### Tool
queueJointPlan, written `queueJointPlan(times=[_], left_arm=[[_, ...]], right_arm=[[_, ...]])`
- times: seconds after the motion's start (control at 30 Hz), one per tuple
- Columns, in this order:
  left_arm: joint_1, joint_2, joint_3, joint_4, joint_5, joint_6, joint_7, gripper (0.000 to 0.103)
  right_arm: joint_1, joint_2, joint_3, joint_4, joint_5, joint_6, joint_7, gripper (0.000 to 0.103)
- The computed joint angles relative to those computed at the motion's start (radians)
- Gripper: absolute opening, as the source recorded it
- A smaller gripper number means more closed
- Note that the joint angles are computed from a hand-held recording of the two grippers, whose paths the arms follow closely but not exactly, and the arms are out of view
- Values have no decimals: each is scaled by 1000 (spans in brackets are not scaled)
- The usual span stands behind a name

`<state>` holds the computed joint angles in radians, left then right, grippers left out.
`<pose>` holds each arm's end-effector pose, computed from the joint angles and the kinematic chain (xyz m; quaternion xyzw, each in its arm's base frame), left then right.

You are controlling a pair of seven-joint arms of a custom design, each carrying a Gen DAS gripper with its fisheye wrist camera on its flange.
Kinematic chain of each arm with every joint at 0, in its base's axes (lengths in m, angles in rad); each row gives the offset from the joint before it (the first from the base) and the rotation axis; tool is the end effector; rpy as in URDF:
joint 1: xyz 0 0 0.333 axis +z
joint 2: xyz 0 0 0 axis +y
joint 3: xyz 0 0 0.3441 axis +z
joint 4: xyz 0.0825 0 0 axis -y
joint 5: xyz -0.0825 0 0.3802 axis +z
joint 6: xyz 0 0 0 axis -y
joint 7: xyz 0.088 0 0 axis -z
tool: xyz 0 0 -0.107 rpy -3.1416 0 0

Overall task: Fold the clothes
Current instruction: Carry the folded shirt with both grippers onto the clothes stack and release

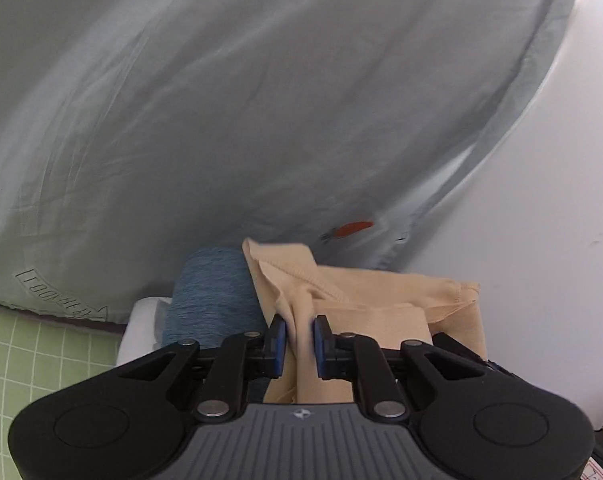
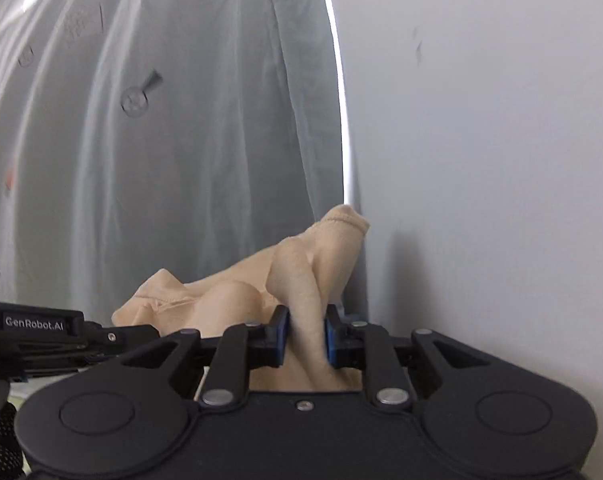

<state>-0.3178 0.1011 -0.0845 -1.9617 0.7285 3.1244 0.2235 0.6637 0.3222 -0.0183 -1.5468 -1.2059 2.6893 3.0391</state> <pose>0.5460 -0.2922 0.5662 -0.6745 0.5355 -0.4888 0.1392 0.5453 0.4511 0.5718 -0.6200 0.5666 -0.3290 0.4316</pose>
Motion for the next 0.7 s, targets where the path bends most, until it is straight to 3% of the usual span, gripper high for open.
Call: queueJointPlan(times=[0.03,0.07,0.17,0.23,0.27,0.37,0.47,0.5,0.57,0.6,0.63,0.7], left_arm=[[5,35,0,14,-9,-18,-2,17],[-10,51,31,12,37,21,-74,18],[-138,79,204,7,141,130,-186,19],[-249,87,328,15,189,148,-221,19],[-283,88,364,18,217,150,-238,19],[-292,79,361,5,165,143,-179,20],[-224,39,273,-22,96,109,-52,26],[-233,21,278,-26,125,89,-56,37],[-276,-24,314,-14,338,19,-215,65],[-294,-59,322,-11,504,-34,-353,87],[-298,-95,307,-19,612,-90,-434,94],[-289,-171,266,-61,727,-160,-511,95]], right_arm=[[-15,51,21,44,78,-35,-105,21],[-20,99,33,87,148,-72,-202,23],[14,139,-5,115,155,-94,-257,26],[33,140,-27,114,164,-97,-263,27],[41,140,-34,113,167,-100,-266,27],[66,136,-48,121,168,-138,-277,33],[97,95,-59,88,115,-193,-244,53],[103,78,-58,74,87,-203,-226,63],[106,35,-44,36,26,-199,-198,78],[109,11,-35,14,-10,-201,-179,86],[115,-17,-25,-9,-48,-203,-146,93],[119,-74,0,-59,-112,-197,-77,102]])
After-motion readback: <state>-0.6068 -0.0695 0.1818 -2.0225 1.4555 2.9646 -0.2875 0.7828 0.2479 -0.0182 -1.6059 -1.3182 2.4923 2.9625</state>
